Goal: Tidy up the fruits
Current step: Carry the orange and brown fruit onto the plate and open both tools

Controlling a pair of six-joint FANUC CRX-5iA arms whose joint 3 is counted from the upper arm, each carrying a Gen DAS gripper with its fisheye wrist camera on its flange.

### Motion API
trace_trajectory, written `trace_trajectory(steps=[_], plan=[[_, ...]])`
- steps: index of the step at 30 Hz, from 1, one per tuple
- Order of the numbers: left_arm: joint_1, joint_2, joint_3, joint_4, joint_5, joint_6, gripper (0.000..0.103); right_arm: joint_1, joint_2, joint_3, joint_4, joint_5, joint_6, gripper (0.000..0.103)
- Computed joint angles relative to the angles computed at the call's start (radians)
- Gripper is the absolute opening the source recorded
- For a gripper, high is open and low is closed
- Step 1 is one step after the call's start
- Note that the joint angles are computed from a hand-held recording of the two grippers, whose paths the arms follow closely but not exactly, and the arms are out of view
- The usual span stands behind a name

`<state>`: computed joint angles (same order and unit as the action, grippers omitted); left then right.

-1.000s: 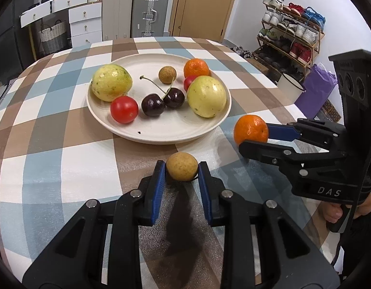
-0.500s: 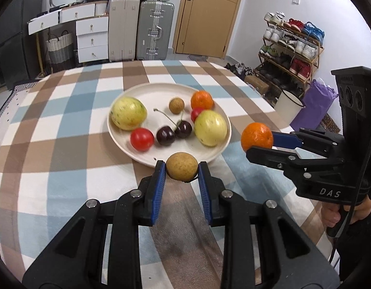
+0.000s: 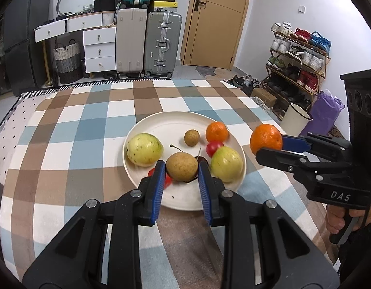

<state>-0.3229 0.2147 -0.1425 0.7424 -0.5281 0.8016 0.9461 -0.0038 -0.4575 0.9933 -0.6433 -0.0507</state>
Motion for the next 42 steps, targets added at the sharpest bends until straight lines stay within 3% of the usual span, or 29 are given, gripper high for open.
trace_trajectory(steps=[14, 23, 35, 42], plan=[[-0.022, 0.110, 0.084, -0.066, -0.002, 0.046, 0.025, -0.082, 0.105, 0.066, -0.009, 0.103, 0.063, 0.043], [-0.028, 0.139, 0.110, -0.123, -0.012, 0.087, 0.025, -0.095, 0.145, 0.106, -0.072, 0.109, 0.140, 0.043], [-0.031, 0.145, 0.085, -0.032, -0.002, 0.013, 0.025, -0.092, 0.164, 0.120, -0.100, 0.091, 0.169, 0.043], [-0.021, 0.135, 0.087, -0.050, -0.002, 0.049, 0.028, -0.082, 0.129, 0.081, -0.016, 0.076, 0.094, 0.046]])
